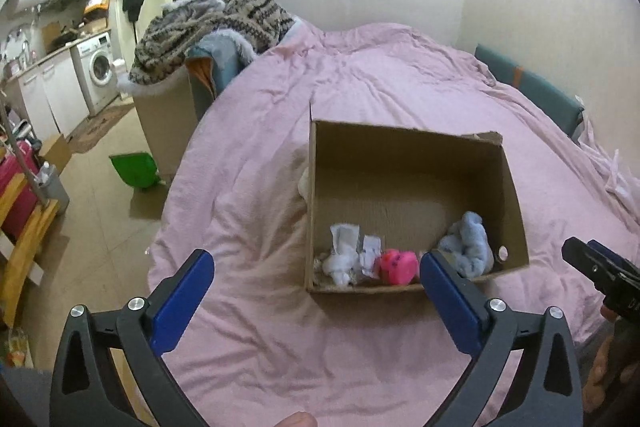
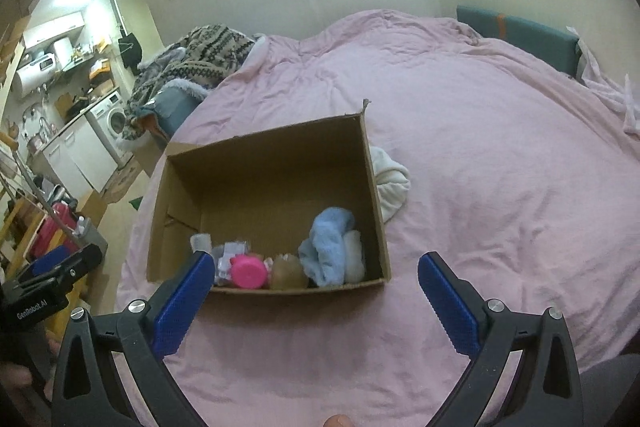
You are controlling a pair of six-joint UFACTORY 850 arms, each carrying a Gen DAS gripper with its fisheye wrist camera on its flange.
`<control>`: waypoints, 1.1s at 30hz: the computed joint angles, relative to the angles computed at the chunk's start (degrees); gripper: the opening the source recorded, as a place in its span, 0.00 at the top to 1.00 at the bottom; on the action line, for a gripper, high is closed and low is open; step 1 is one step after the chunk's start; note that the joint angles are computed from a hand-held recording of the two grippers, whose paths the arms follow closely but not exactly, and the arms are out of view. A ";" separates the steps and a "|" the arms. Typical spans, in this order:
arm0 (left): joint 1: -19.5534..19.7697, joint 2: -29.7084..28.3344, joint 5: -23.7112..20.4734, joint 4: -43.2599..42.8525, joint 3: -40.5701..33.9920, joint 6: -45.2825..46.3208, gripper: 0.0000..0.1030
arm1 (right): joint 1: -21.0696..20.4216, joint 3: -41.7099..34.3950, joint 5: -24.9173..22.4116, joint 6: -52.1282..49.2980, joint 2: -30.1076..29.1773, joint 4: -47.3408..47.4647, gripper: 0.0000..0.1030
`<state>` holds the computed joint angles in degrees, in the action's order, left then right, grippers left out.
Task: Organize soft objects
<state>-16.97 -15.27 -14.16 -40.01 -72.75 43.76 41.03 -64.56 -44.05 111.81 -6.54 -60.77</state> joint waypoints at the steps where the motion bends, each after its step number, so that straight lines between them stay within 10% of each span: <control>1: 0.12 0.41 -0.45 0.24 0.50 -0.32 0.00 | 0.30 -0.02 -0.30 -0.07 0.03 0.07 0.00; 18: -1.70 2.94 3.85 12.02 5.15 -12.16 0.00 | 1.31 -1.81 -1.30 -2.78 -3.38 2.37 0.00; 33: -1.38 2.42 2.75 2.60 4.83 -3.43 0.00 | 1.60 -2.85 -1.55 -5.54 -4.31 3.92 0.00</control>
<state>-18.35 -12.85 -11.42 -37.41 -67.92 40.33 42.62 -67.41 -45.60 106.27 -10.85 -56.85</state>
